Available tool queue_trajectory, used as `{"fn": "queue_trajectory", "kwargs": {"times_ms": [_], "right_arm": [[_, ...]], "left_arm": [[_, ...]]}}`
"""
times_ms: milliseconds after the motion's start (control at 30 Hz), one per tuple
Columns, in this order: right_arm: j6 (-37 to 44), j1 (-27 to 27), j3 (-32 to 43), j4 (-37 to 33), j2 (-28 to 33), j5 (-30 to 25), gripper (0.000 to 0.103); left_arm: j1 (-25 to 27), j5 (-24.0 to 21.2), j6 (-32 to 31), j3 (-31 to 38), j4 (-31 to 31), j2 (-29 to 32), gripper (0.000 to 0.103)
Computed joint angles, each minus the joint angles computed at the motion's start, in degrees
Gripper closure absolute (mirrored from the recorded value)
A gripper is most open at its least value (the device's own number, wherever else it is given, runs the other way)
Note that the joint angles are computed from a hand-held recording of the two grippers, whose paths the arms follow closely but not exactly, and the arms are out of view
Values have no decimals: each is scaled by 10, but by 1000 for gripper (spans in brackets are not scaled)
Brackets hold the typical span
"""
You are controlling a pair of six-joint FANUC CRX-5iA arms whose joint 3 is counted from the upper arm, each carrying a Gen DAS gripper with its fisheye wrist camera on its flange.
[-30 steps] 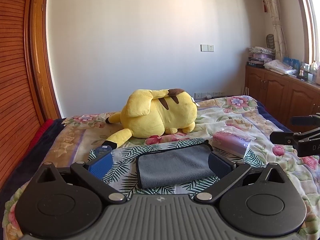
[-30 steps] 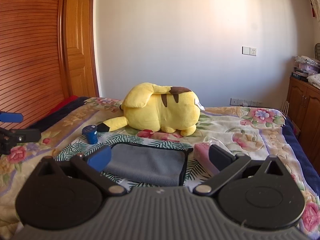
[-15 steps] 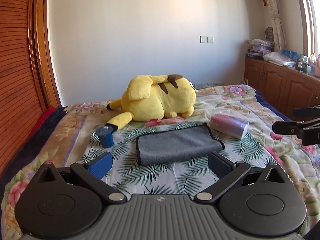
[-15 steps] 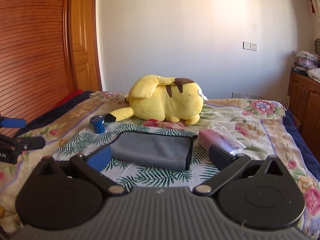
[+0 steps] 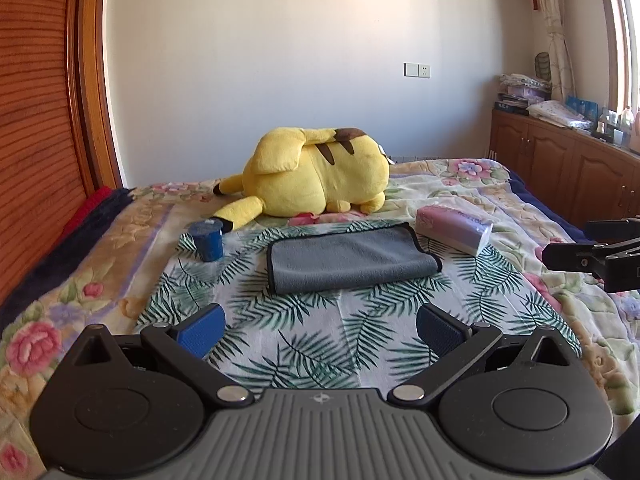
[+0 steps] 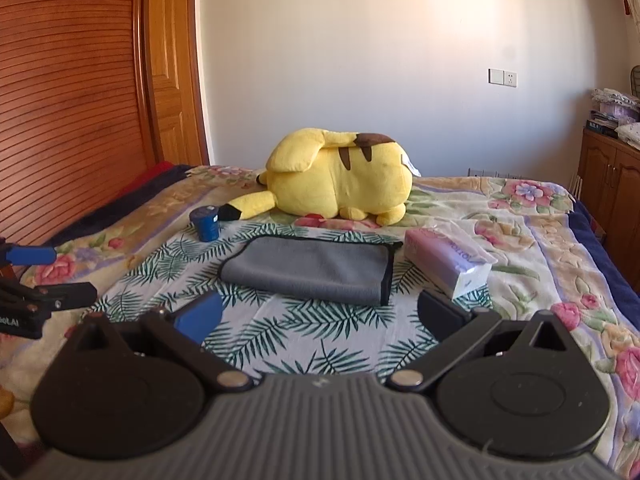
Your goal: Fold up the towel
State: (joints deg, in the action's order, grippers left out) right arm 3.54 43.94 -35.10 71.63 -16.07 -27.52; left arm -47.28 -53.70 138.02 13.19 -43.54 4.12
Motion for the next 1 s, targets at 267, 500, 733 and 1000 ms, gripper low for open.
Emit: {"fn": "queue_trajectory", "kwargs": {"times_ms": [267, 500, 733, 1000], "right_arm": [[-33, 15, -29, 7, -12, -14, 0], [-47, 28, -43, 0, -16, -24, 0], [-59, 36, -56, 3, -20, -32, 0], [-65, 38, -61, 6, -13, -48, 0]], "left_arm": [[-14, 4, 25, -27, -2, -5, 16], [-21, 5, 42, -43, -4, -7, 16], [-25, -2, 52, -52, -10, -5, 16], [-33, -22, 70, -53, -32, 3, 16]]}}
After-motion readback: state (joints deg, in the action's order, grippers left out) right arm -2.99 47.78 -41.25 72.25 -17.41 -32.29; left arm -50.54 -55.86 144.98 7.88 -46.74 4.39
